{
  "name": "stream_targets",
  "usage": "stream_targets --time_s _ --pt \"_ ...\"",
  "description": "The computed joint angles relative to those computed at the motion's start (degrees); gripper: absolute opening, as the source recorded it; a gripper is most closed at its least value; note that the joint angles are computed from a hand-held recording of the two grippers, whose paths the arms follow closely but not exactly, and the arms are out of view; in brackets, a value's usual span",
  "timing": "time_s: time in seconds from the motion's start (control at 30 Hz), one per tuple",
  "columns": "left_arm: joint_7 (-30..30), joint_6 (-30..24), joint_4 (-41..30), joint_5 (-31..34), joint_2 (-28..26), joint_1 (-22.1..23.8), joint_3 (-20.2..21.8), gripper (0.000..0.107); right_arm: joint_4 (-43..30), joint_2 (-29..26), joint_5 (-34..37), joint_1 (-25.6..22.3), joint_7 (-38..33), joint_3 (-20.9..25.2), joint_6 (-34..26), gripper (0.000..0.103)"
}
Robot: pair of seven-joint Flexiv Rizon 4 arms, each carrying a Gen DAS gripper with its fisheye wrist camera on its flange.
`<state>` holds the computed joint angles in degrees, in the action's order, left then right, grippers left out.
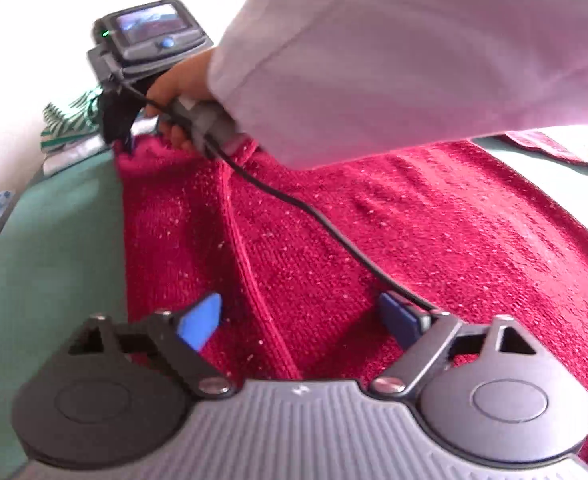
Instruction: Fold clothes
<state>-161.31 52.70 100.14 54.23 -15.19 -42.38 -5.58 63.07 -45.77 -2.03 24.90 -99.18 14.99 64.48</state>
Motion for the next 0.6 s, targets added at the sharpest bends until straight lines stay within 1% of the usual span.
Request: stream_targets --time_s 0.03,0.07,0.1,0.13,0.17,0.2,0.23,0.27,0.3,0.33,0.37,0.4,0.43,0.5,0.53,0.57,0.6 --pt "-0.1 0.0 0.1 -0.5 0.0 0.2 0.0 0.097 -1.9 -1.0 0.2 0.2 1.3 -0.3 -1.1 0.056" --pt "-0.1 0.2 0.3 -0.8 0.1 0.4 0.0 0.099 -3.9 -2.1 0.4 0.3 2.4 -0.4 -2.3 0.057" --pt "0.0 0.3 0.3 -0.9 0.1 0.4 0.0 0.099 -5.0 -2.2 1.6 -0.6 2.1 0.9 -4.2 0.056" --pt "0.1 0.3 0.3 -0.9 0.0 0.4 0.0 0.099 -5.7 -2.1 2.4 -1.7 2.1 2.4 -5.7 0.052" --pt "0.1 0.4 0.3 -0.8 0.0 0.4 0.0 0.099 -4.6 -0.5 6.9 -4.2 0.2 5.3 -6.5 0.048" --pt "0.1 0.6 0.4 -0.8 0.0 0.5 0.1 0.1 -3.3 1.2 11.3 -7.2 -1.4 8.4 -7.2 0.048" --pt "0.3 1.1 0.5 -0.9 0.0 0.6 0.1 0.1 -1.7 2.9 15.9 -10.6 -3.7 11.6 -9.1 0.051" --pt "0.5 1.5 0.6 -1.1 0.0 0.8 0.1 0.101 -0.2 4.6 18.9 -13.2 -5.2 13.1 -12.3 0.056" --pt "0.8 1.9 0.5 -1.3 -0.2 1.0 0.1 0.101 1.7 6.1 19.9 -14.5 -5.6 12.7 -14.7 0.057" --pt "1.1 2.3 0.5 -1.3 -0.3 1.0 0.2 0.102 3.4 7.3 20.1 -15.8 -5.7 12.5 -17.1 0.053" --pt "1.3 2.6 0.5 -1.3 -0.4 1.0 0.2 0.102 5.9 8.9 23.2 -17.5 -8.9 12.5 -15.7 0.053" --pt "1.3 2.6 0.5 -1.4 -0.4 0.9 0.3 0.102 7.6 10.6 23.4 -17.8 -8.5 10.9 -15.8 0.051" --pt "1.4 2.6 0.5 -1.4 -0.5 0.8 0.4 0.102 9.2 12.3 23.2 -18.0 -7.9 9.2 -16.1 0.04" --pt "1.5 2.7 0.4 -1.4 -0.6 0.7 0.5 0.102 12.3 15.1 31.0 -21.4 -10.5 9.0 -9.7 0.046" --pt "1.6 2.7 0.4 -1.4 -0.6 0.7 0.6 0.102 14.2 16.7 33.3 -21.6 -9.1 6.9 -5.5 0.06" --pt "1.6 2.8 0.4 -1.4 -0.6 0.6 0.6 0.102 16.1 18.0 33.7 -21.0 -5.5 4.1 -1.0 0.068" --pt "1.7 2.8 0.3 -1.4 -0.7 0.6 0.7 0.102 19.4 19.2 30.3 -18.8 0.9 -0.5 4.7 0.068"
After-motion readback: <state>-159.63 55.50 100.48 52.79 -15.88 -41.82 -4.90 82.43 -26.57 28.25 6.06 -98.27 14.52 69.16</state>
